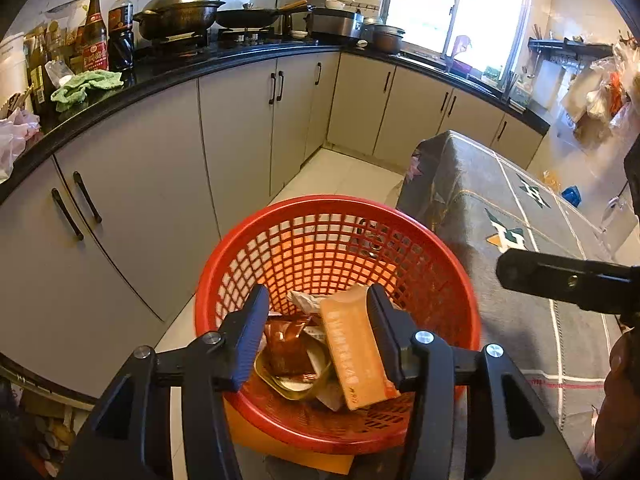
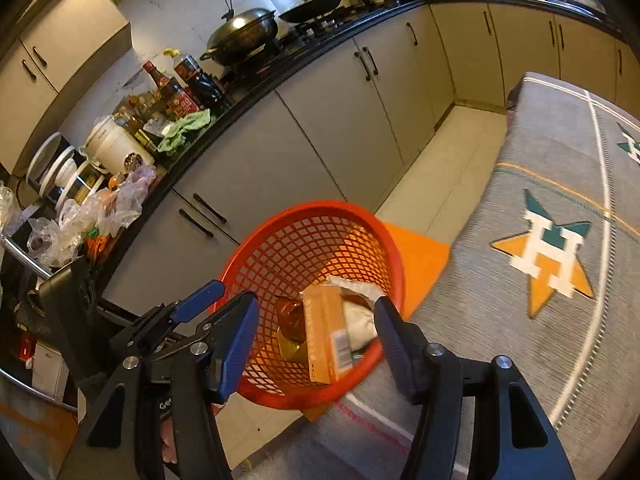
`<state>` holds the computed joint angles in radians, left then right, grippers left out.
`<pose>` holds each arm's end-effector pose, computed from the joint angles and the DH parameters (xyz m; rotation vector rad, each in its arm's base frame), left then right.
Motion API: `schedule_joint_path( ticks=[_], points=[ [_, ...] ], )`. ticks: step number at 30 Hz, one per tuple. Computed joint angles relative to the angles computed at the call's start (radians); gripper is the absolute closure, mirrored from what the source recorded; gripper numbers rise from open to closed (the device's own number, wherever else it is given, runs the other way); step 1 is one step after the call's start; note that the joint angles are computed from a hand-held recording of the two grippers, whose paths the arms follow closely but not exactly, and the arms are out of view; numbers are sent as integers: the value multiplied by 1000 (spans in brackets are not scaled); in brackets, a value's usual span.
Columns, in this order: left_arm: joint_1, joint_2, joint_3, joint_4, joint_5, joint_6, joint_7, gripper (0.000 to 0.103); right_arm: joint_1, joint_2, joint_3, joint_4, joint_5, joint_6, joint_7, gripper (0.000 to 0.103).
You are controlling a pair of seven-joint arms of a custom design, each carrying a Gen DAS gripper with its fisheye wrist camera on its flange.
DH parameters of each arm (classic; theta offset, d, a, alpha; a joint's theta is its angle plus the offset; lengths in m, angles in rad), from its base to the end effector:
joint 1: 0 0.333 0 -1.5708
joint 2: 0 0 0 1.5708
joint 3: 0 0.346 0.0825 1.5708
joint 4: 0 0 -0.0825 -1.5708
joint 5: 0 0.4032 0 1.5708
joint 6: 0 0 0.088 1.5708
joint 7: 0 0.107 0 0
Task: Collect trash
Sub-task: 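Open both grippers to drop the snack bag and box into the basket, then move both open grippers back toward the spray bottle and plastic bag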
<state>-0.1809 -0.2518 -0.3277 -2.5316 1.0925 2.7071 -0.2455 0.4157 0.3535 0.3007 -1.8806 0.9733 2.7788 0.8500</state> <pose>0.3922 -0.2556 0.4049 -2.0637 1.4159 -0.7391 0.5509 0.4071 0.3905 -2.0413 1.1405 0.1672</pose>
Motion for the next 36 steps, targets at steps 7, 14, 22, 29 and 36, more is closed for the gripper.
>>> schedule_joint_path(
  ticks=[7,14,22,29,36],
  points=[
    [-55,8,-46,44,-24,-36,15,51,-39,-122,2,-149,183,24,-165,39],
    [-141,101,-77,158,-19,-75,44,49,-44,-255,-85,-302,373,11,-335,39],
    [-282,320,-56,396,-58,-136,199,48,-109,-397,-224,-452,506,16,-435,39],
    [-403,475,-11,586,-91,-155,340,47,-254,-439,-345,-466,558,34,-376,39],
    [-472,547,34,671,-134,-149,429,47,-382,-313,-388,-386,453,-33,-134,37]
  ],
)
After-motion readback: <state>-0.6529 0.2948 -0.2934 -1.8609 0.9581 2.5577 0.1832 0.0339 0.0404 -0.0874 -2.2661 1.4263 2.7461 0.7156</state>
